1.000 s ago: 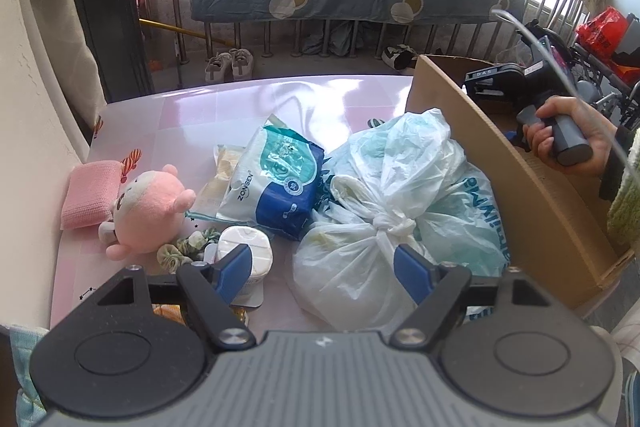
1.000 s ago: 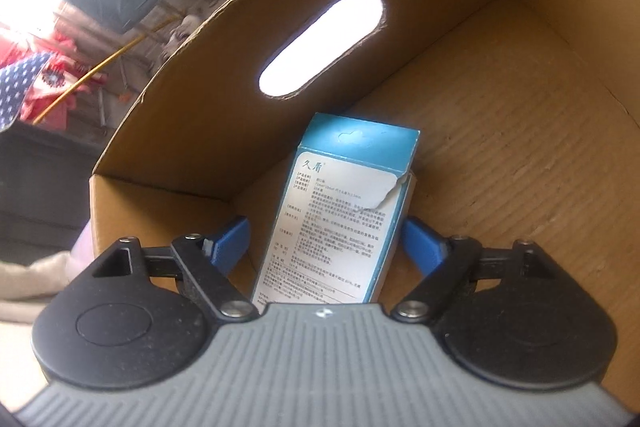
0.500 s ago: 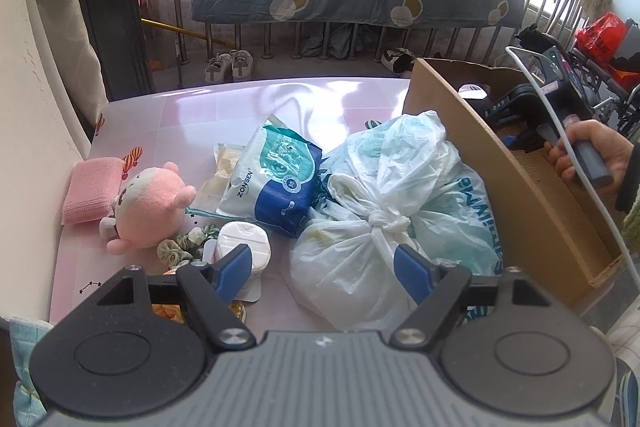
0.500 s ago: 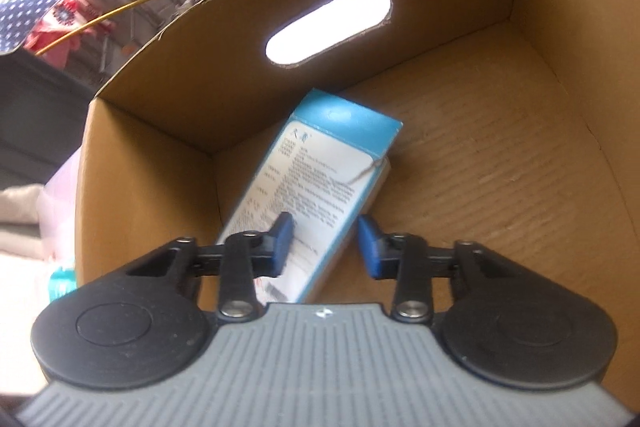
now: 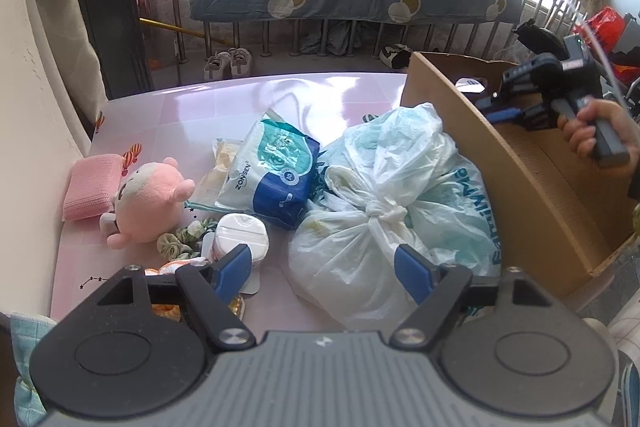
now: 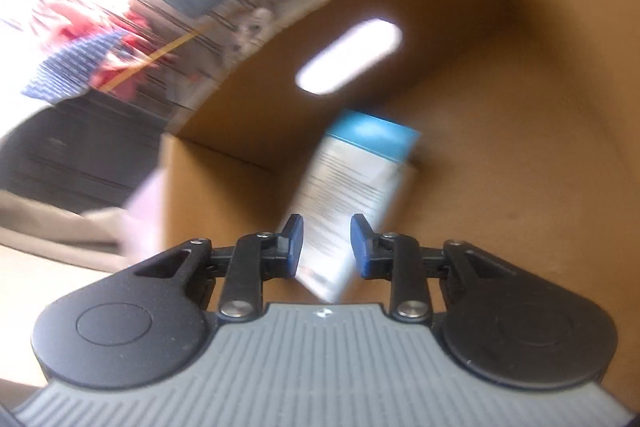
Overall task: Organize soft objects
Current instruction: 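Withdraw the right gripper from the cardboard box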
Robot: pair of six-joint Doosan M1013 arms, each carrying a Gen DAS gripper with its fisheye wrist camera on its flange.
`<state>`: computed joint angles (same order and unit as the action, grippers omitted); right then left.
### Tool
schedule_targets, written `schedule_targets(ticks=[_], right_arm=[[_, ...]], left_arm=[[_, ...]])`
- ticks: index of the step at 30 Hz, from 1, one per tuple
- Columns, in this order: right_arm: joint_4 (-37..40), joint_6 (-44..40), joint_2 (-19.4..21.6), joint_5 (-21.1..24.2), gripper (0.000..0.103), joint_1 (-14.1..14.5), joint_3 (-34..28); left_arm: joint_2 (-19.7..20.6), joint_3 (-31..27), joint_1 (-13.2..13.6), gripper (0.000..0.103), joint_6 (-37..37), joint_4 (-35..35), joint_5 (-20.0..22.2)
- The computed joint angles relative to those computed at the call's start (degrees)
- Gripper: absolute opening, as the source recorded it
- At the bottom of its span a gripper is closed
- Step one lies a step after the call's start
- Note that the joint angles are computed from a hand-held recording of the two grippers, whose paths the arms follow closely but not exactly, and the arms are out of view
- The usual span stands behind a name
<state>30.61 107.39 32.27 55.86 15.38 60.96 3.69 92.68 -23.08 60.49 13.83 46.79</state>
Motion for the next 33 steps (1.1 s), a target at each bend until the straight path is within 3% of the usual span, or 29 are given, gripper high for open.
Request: schedule_targets(ticks=[11, 17, 22, 24, 27, 30, 33], right_arm=[[5.1, 4.6, 8.0, 5.4, 0.026, 1.1, -10.7], [1.3, 8.7, 9.8, 10.3, 0.021, 1.6, -12.9], [0.3, 7.7, 9.0, 11.4, 0.025, 1.7, -11.7], [1.5, 6.7, 7.9, 10.5, 0.025, 1.2, -9.9], [2.4, 4.5, 4.8, 4.8, 0.028, 0.4, -5.6], [-3.9, 7.9, 2.0, -0.9, 0.031, 0.0, -2.2], [-10.5, 13.7, 1.4, -0.4, 0.035, -0.4, -1.7]], left_arm=[[1.0, -0.7, 1.1, 0.080, -1.0, 0.2, 1.9], [1.0, -0.8, 1.2, 0.080, -1.2, 0.5, 2.2], [1.0, -0.9, 0.9, 0.080, -0.9, -0.2, 2.1], [0.8, -0.7, 0.7, 0.080, -0.4, -0.5, 1.6], [0.8, -0.7, 0.5, 0.080, 0.0, -0.4, 1.7], [0.6, -0.7, 0.4, 0.080, 0.0, -0.4, 1.5], [0.6, -0.7, 0.3, 0.081, -0.1, -0.5, 1.2]])
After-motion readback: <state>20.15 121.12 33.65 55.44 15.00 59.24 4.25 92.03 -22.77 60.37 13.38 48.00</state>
